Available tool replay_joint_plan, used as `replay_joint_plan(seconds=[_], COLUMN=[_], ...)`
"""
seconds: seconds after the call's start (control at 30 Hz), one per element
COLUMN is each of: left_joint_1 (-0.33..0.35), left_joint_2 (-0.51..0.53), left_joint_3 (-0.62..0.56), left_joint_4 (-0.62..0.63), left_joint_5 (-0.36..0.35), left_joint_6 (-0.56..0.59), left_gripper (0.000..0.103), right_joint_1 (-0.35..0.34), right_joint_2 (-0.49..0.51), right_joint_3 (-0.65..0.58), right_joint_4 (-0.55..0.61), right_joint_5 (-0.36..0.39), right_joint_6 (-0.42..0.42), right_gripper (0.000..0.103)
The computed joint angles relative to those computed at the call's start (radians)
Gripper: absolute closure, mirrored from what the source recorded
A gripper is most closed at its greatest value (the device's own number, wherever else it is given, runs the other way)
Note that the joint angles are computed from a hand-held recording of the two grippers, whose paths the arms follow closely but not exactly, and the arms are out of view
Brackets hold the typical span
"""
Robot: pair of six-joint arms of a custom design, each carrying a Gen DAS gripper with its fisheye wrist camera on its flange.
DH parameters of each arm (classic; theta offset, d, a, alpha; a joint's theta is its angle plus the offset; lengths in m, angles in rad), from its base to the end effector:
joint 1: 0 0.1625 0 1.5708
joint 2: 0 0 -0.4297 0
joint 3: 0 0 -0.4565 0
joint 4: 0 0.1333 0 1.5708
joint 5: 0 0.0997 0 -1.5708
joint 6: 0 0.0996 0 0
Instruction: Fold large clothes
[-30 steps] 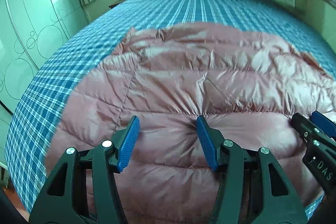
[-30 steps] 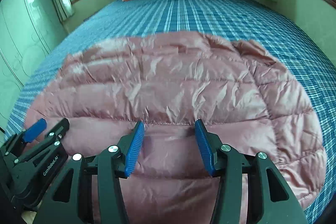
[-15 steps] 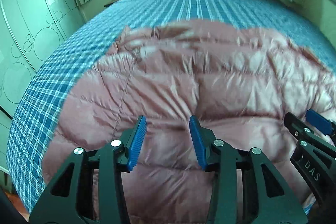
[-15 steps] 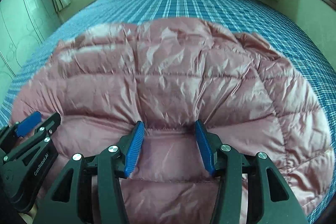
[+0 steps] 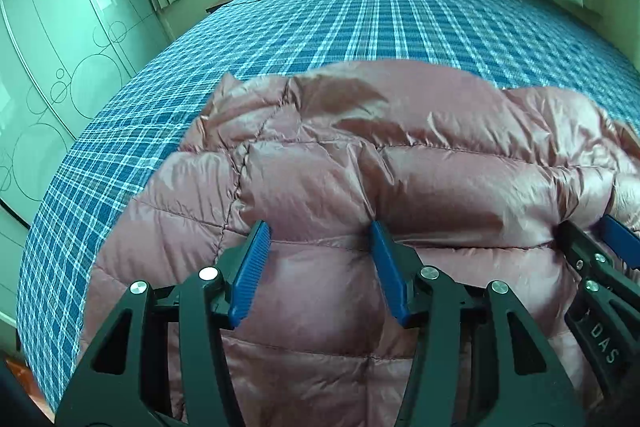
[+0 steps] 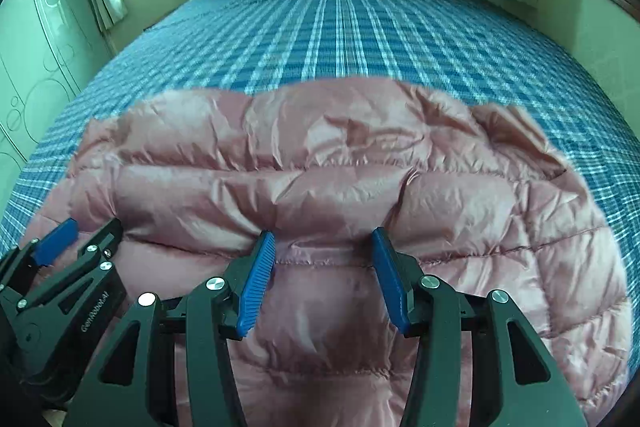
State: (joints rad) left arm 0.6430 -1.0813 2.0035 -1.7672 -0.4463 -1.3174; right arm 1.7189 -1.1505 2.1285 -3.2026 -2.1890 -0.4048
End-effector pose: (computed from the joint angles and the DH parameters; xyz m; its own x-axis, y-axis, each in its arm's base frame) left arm -0.2854 -0.4927 0.0796 -0.5242 -0.2576 -0.8117 0.3634 0.7944 -0.4868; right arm 0.1572 -0.5416 0.1724 -0.7425 -0.0993 0.6624 -0.4456 0.8116 -0.3779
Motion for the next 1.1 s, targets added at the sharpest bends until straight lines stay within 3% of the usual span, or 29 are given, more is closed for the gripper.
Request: replay_joint_plan(seconds=[0.3, 0.43, 0.57, 0.8, 0.97, 1.1], left_joint_1=[0.016, 0.015, -0.006, -0.084, -0.100, -0.096], left_joint_2=[0.038, 0.038, -0.011, -0.187, -0.245, -0.239], left_joint_3=[0.020, 0.009, 0.023, 0.110, 0.148, 0.164], left_joint_4=[-0.061, -0.032, -0.027, 0.120, 0.257, 0.272], left_joint_5=[0.045, 0.039, 0.008, -0.023, -0.049, -0.055], left_joint_6=[0.022, 0.013, 0.023, -0.181, -0.322, -0.336], left_gripper=[0.050, 0.050, 0.050, 0.045, 0.045, 0.045], right_joint_1=[-0.021, -0.006, 0.022, 0.079, 0.057, 0.039], right_joint_2=[0.047, 0.052, -0.009, -0.078, -0.017, 0.012], right_joint_3=[0.002, 0.002, 0.031, 0.119, 0.130, 0.138], right_joint_4=[-0.092, -0.097, -0.065, -0.122, -0.173, -0.232], right_joint_5=[0.003, -0.018, -0.021, -0.016, -0.050, -0.043], right_joint_6=[-0.041, -0.037, 0.004, -0.060, -0.106, -0.137], right_gripper=[0.052, 0.052, 0.052, 0.052, 0.052, 0.050])
